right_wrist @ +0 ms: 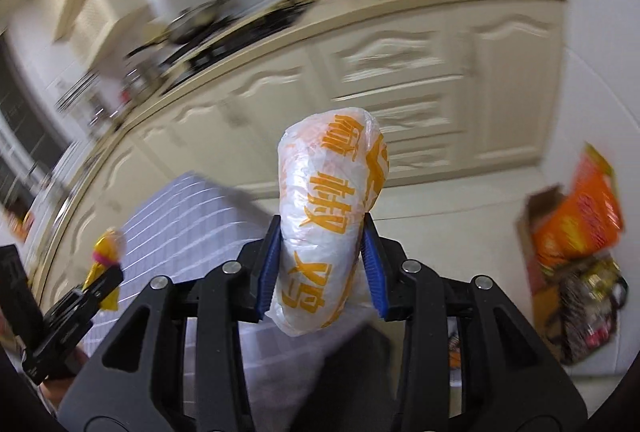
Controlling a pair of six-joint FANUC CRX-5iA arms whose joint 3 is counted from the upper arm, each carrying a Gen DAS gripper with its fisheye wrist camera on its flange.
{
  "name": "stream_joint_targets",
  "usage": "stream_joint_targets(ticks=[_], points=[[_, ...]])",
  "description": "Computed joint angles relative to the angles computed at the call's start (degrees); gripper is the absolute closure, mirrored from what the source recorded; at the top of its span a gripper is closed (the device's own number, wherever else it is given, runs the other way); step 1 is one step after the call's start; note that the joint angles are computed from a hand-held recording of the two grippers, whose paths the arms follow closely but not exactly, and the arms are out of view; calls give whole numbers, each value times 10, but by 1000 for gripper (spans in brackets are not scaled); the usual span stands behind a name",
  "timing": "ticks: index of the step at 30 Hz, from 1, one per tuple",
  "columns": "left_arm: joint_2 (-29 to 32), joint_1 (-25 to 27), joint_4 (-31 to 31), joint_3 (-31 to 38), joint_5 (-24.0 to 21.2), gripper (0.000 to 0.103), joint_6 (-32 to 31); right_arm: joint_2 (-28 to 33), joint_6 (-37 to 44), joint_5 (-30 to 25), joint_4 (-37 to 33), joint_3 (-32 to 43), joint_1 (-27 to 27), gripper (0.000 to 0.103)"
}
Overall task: Collect trash
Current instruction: 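Carry the yellow bag and white bag to the blue bin and release both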
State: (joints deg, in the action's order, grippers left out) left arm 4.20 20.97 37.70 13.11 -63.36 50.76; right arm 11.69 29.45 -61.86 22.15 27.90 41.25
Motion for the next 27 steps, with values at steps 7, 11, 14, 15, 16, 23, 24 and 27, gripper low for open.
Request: stream_joint_targets(ticks=[7, 11, 14, 15, 16, 23, 24, 27], points=[[19, -85, -10, 4, -28, 82, -20, -74, -95, -28, 28, -127, -20, 65], [38, -128, -26, 11, -49, 82, -19, -102, -126, -43, 17, -180, -30, 65], [55, -160, -51, 17, -64, 82, -15, -112, -134, -56, 1, -205, -37, 64], [64, -173, -62, 20, -73, 82, -12, -117, -137, -54, -10, -216, -41, 64], [71, -182, -70, 23, -78, 81, -7, -119, -138, -55, -17, -222, -45, 64], [134, -237, -133, 63, -127, 81, 15, -128, -132, -54, -64, -250, -65, 64], [144, -244, -139, 70, -134, 81, 18, -128, -131, -53, -68, -252, -67, 64], [168, -258, -149, 91, -150, 81, 26, -127, -127, -50, -79, -255, -74, 64]])
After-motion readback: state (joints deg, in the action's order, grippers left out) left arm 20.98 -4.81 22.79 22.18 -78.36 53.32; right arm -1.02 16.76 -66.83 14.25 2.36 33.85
